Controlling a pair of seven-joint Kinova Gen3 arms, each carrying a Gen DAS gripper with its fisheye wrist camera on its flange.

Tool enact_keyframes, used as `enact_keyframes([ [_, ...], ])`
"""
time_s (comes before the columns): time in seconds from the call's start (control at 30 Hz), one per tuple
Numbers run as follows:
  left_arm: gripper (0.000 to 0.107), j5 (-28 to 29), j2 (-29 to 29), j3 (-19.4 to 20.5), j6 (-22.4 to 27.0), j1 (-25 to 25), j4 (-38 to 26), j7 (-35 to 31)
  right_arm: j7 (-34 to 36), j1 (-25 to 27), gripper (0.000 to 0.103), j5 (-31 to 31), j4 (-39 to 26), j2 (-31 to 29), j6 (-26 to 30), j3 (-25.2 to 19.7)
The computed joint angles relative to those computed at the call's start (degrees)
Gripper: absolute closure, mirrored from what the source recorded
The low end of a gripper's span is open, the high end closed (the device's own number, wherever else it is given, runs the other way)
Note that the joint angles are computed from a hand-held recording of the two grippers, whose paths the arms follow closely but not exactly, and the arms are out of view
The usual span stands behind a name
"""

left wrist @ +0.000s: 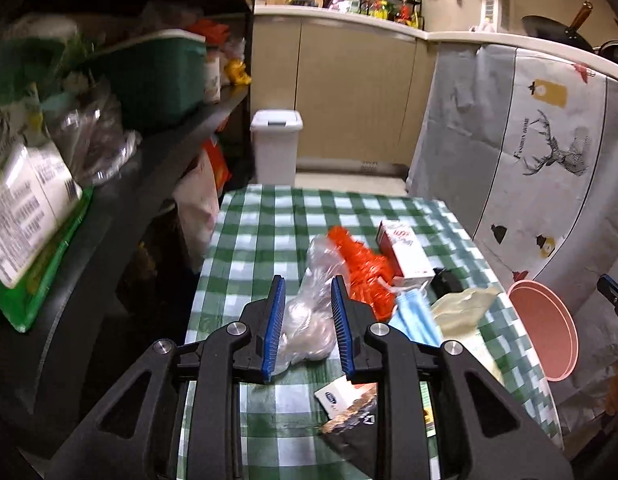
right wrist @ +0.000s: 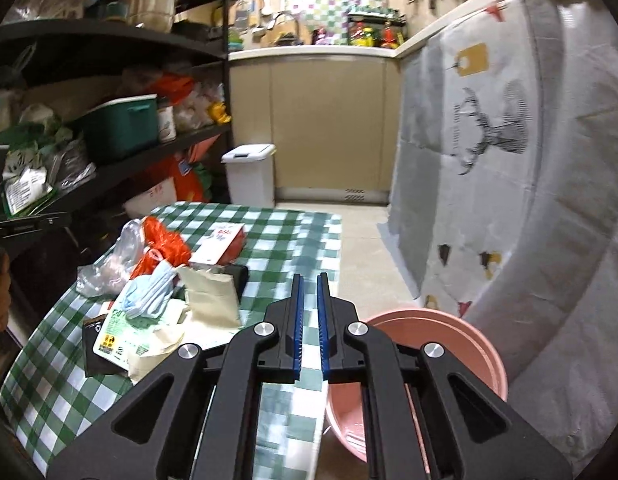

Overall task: Collect trash
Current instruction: 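Grasp the clear plastic bag with the left gripper while the right gripper grasps the cream paper bag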

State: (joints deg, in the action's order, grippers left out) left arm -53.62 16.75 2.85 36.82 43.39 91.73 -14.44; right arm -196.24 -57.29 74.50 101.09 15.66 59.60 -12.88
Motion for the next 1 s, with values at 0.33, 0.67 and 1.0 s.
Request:
enact_keyframes([
  [0.33, 0.084, 2.4, 1.2, -1.5, -5.5, -2.1, 2.0, -1.2, 5.9, 2.2, 0.080, -0.4, -5.0, 5.9, -10.7, 3.3],
  [0.67, 0.083, 6.1, 3.8, -3.3, -8.3, -1.9, 1.2, -6.4, 12.9, 3.4, 0.058, -3.8, -9.3, 10.2, -20.9, 7.6],
  [1.0, 0.060, 15.6, 8.2, -4.1, -7.6, -3.4, -2.3, -16.1, 23.7, 5.8, 0.041, -14.7, -13.5, 14.1, -29.0, 10.9],
])
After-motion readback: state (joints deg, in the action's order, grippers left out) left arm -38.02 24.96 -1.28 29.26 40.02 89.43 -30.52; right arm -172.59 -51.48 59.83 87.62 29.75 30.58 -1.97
